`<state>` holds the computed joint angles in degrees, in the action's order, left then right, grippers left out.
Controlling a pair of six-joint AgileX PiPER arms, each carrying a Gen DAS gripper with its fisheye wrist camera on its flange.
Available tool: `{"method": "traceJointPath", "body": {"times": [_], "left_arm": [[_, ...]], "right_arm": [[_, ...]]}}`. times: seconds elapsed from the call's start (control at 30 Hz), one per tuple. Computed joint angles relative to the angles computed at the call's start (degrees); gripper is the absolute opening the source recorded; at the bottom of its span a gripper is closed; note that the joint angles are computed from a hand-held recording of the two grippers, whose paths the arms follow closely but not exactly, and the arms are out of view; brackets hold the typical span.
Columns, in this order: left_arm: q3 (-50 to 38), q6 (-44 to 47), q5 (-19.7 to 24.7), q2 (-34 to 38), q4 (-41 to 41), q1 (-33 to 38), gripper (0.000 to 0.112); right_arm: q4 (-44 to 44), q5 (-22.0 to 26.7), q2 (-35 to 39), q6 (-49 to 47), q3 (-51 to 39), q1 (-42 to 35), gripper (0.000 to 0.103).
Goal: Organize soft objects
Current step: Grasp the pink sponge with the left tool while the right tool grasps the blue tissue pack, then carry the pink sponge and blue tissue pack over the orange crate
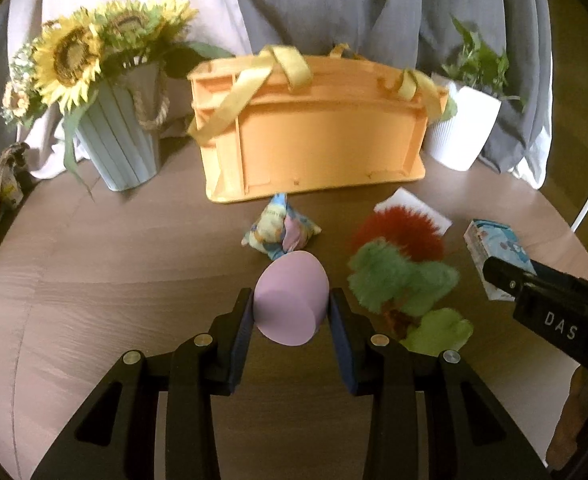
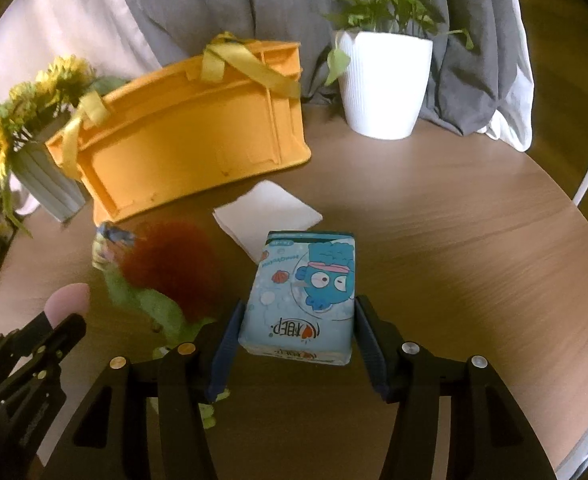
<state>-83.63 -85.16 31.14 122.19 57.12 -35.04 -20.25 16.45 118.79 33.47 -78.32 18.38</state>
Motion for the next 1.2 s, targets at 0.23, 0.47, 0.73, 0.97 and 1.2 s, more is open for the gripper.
{"method": "traceJointPath", "body": {"times": [0.23, 0.47, 0.73, 0.97, 1.2], "left_arm": [[0.50, -2.76, 2.38, -3.47, 2.60, -1.37, 0.037], [1.16, -5.23, 4.21, -6.78, 5.76, -2.26, 0.037], [1.16, -7.07, 6.72, -9.89, 9.35, -3.03, 0.037], [-0.04, -7.60, 8.07, -11.46, 12.49, -3.07, 0.037], [-2.82, -6.72, 8.29, -10.86, 13.53, -2.30, 0.037]], "right_arm": [[8.43, -1.18, -4.20, -9.36, 1.51, -0.38, 0.056], [14.30, -1.61, -7.45, -15.96, 1.94, -0.35, 0.056], [17.85, -2.49, -10.41, -20.39, 1.18, -0.25, 0.056], [16.54, -3.70, -12.04, -19.85, -0.40, 0.29, 0.055], [23.83, -5.31, -11.09, -26.80, -2.92, -0.23, 0.052]]}}
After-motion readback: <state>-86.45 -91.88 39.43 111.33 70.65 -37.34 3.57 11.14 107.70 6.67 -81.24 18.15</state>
